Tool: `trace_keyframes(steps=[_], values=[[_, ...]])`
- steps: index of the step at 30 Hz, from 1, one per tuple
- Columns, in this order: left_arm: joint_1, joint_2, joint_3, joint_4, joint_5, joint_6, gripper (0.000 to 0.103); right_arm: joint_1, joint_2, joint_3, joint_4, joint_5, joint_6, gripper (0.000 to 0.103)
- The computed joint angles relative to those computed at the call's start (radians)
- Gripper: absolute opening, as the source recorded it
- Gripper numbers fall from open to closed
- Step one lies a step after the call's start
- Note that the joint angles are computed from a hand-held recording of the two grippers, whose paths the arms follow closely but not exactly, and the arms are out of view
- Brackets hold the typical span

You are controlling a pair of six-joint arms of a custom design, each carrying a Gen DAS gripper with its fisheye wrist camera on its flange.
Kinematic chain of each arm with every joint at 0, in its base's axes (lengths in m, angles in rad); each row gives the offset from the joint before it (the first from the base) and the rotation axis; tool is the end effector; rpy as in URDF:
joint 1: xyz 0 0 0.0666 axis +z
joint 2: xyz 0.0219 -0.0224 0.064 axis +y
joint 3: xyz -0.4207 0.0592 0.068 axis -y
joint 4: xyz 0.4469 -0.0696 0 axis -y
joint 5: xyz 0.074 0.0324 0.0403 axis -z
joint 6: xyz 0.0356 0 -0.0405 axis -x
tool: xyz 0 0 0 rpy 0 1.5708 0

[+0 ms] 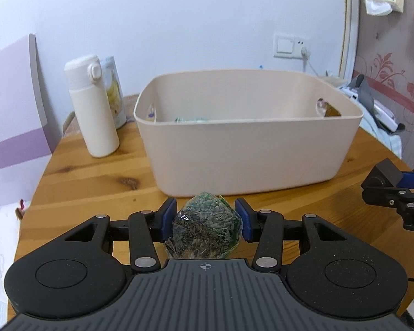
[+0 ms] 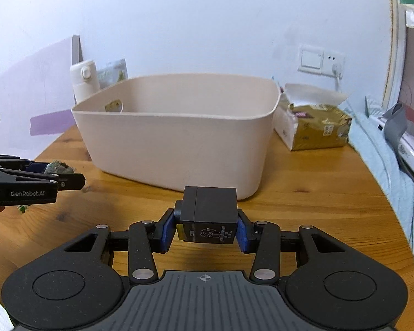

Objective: Organize objects
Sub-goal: 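Lift the herb bag with the left tool while the right tool carries the charger over the bin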

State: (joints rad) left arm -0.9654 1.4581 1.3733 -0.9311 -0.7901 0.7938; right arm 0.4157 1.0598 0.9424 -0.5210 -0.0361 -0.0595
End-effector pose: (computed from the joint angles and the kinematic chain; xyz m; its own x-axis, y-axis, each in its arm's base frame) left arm 0.3275 -0.4294 0.4341 -0.5999 -0.0150 -0.7999 -0.0885 0.9949 0.0477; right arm 0.3721 0.1652 0.4130 -0.5698 -0.1866 -0.8003 -0.3969 0.9152 0.0692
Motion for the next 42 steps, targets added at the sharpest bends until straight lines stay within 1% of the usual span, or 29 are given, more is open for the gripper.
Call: trace_keyframes(steps=[10,20,30,42], values=[[-0.014,-0.003,0.029,-0.010,-0.040,-0.027,0.048,-0.011,-0.054,-0.001,0.029,0.005,0.008,0.042],[-0.006,-0.014,0.052,0.036,-0.078,-0.094,0.048,-0.016,-0.079,0.020,0.049,0.017,0.025,0.042],[0.014,-0.007,0.092,0.064,-0.096,-0.168,0.048,-0.043,-0.050,0.051,0.077,0.006,0.001,0.042],[0.057,0.020,0.152,0.089,-0.093,-0.236,0.048,-0.061,0.004,0.118,0.113,-0.020,0.004,0.042]])
